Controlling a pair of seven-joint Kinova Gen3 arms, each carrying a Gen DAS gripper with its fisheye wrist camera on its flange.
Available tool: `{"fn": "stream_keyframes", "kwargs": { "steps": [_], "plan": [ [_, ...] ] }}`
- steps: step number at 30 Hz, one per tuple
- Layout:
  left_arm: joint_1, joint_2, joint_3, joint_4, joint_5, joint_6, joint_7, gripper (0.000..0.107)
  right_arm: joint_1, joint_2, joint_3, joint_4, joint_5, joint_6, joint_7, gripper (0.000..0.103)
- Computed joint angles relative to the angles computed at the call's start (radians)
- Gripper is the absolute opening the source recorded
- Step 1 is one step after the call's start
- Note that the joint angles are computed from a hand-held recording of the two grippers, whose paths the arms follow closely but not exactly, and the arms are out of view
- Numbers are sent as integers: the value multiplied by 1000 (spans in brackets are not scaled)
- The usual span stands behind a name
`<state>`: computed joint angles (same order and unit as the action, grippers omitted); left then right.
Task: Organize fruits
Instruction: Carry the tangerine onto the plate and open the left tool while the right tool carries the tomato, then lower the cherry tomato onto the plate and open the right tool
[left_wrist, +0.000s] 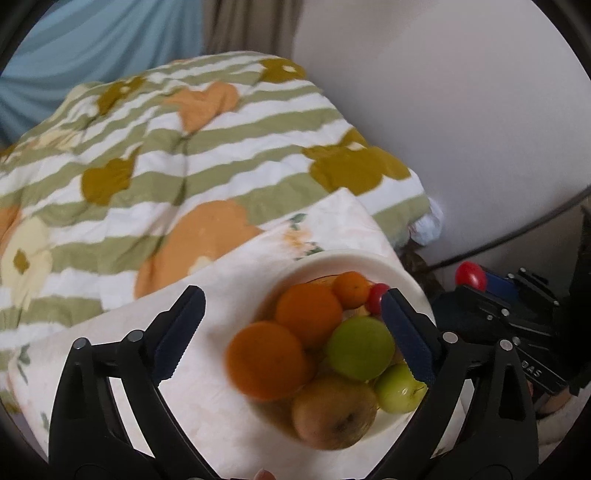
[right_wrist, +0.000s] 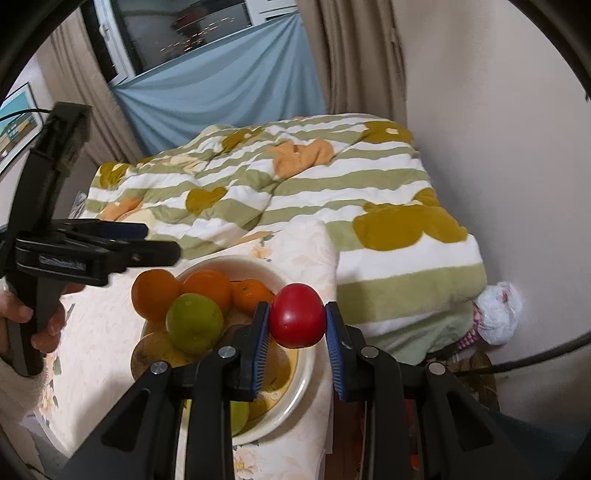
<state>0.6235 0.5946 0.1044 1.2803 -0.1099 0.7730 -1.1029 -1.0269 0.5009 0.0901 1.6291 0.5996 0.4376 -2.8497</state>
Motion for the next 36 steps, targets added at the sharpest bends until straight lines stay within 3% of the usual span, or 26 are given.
{"fn": "stream_keyframes", "kwargs": {
  "steps": [5, 12, 16, 17, 19, 21, 23, 27, 32, 36],
  "plan": [
    [61, -87, -73, 134, -79, -78, 150, 103, 48, 30, -43, -18, -38, -34, 105, 27],
    [84, -149, -86, 259, -166, -121, 314, 103, 66, 62, -39, -23, -120, -72, 211, 27],
    [75, -159, -70, 299, -186, -129, 365, 103, 46, 81, -21, -49, -141, -33, 255, 27],
    [76, -161, -68, 306, -192, -130, 375, 103, 41, 84, -16, -53, -142, -27, 259, 30],
    [76, -161, -63, 315, -201, -128, 390, 103, 37, 87, -11, -53, -147, -29, 260, 45],
    [71, -162, -55, 321, -202, -129, 396, 103, 35, 86, -4, -44, -156, -43, 256, 77],
    [70, -165, -51, 325, -206, -125, 402, 103, 4, 82, 31, -32, -144, -58, 229, 90],
    [84, -187, -52, 341, -230, -117, 428, 103, -64, 72, 88, -38, -93, -22, 169, 103],
    [119, -261, -59, 394, -308, -105, 503, 103, -126, 35, 104, -60, 1, 56, 73, 102],
    [150, -364, -49, 471, -408, -86, 616, 103, -177, 4, 82, -117, 64, 178, 2, 102]
  ]
}}
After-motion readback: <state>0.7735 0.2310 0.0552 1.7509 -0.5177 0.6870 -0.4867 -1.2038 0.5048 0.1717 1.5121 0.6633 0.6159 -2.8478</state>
